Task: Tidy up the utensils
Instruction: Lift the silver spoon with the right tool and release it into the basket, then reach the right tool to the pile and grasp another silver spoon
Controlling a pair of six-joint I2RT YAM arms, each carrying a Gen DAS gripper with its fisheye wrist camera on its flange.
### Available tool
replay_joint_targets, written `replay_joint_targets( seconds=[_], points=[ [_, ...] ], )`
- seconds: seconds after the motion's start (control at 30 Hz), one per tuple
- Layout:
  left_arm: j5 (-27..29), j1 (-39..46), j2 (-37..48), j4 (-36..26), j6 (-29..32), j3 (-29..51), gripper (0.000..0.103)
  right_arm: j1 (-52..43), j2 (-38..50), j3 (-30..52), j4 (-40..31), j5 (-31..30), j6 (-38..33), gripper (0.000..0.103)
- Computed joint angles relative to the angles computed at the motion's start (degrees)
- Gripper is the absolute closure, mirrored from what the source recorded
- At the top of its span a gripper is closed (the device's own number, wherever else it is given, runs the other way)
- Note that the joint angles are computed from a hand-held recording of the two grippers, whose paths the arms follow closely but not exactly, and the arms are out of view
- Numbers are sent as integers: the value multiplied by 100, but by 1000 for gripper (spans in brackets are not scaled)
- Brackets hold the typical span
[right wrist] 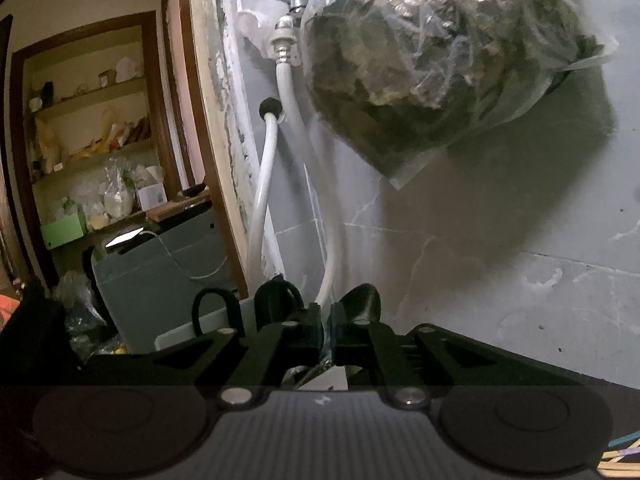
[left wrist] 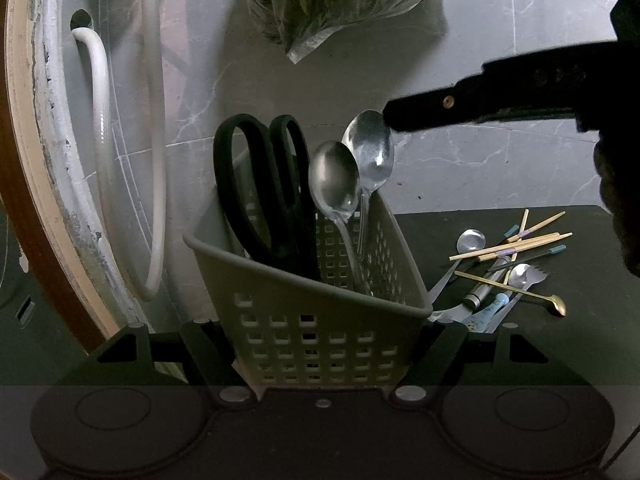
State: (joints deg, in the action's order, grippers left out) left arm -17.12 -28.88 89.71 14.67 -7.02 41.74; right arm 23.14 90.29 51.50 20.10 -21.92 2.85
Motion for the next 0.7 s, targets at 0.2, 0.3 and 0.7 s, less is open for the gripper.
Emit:
replay_joint_targets(
  seconds=[0.2, 0.3, 0.7],
  points=[
    [-22, -20, 11, 0, -12, 8, 26, -205, -430, -304, 195, 186, 162, 56],
    [-22, -22, 13, -4, -13, 11, 26, -398, -599, -430, 239, 322, 180, 37],
    [-116, -52, 95, -155, -31, 161, 26, -1170, -646, -861, 279, 1087, 237, 0]
  ],
)
